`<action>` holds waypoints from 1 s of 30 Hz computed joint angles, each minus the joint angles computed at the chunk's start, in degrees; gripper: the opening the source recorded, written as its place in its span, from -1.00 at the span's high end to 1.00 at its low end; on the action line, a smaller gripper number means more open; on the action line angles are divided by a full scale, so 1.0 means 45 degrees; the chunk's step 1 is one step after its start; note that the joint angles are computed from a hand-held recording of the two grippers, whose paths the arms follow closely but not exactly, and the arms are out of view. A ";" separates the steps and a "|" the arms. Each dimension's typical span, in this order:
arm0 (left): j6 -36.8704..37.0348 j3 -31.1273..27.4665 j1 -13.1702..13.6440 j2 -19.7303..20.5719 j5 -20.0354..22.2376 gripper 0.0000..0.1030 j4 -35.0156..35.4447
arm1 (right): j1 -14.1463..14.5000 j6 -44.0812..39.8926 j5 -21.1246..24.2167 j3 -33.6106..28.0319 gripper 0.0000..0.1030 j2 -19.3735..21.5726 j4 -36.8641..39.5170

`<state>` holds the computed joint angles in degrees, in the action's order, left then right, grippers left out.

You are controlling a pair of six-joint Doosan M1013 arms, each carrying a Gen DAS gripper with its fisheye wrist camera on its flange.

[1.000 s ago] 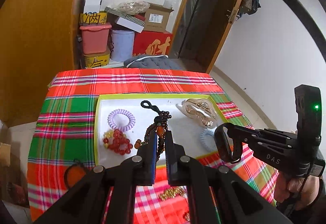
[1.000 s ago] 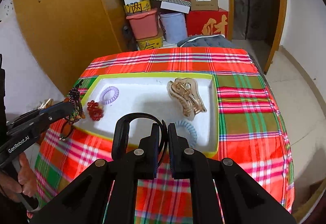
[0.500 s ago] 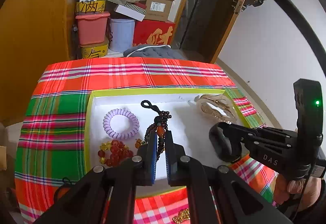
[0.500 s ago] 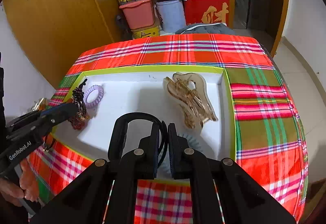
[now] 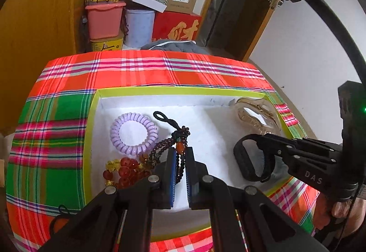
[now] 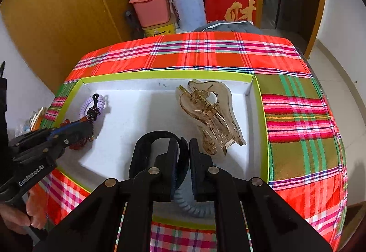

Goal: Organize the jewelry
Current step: 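Carry the black band and dark strand over the yellow tray and open both tools, then lift both open tools from the tray toward the remaining items on the cloth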

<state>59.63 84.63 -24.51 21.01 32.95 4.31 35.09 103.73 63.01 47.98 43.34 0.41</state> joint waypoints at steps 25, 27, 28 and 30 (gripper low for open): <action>-0.3802 0.2000 -0.0835 -0.2178 -0.0462 0.61 0.2986 | 0.0207 -0.0233 -0.1593 0.3126 0.52 -0.2496 0.0520; -0.4449 0.2207 -0.1027 -0.2424 -0.0278 0.61 0.3576 | 0.0272 -0.0222 -0.1686 0.3557 0.52 -0.2830 0.0588; -0.4591 0.2280 -0.1085 -0.2522 -0.0196 0.61 0.3716 | 0.0299 -0.0222 -0.1723 0.3715 0.51 -0.2950 0.0607; -0.5027 0.2448 -0.1269 -0.2720 0.0007 0.61 0.4097 | 0.0387 -0.0220 -0.1707 0.4043 0.52 -0.3221 0.0606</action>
<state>37.01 95.64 -30.22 8.77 32.98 22.74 36.83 102.74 55.33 66.17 28.85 3.14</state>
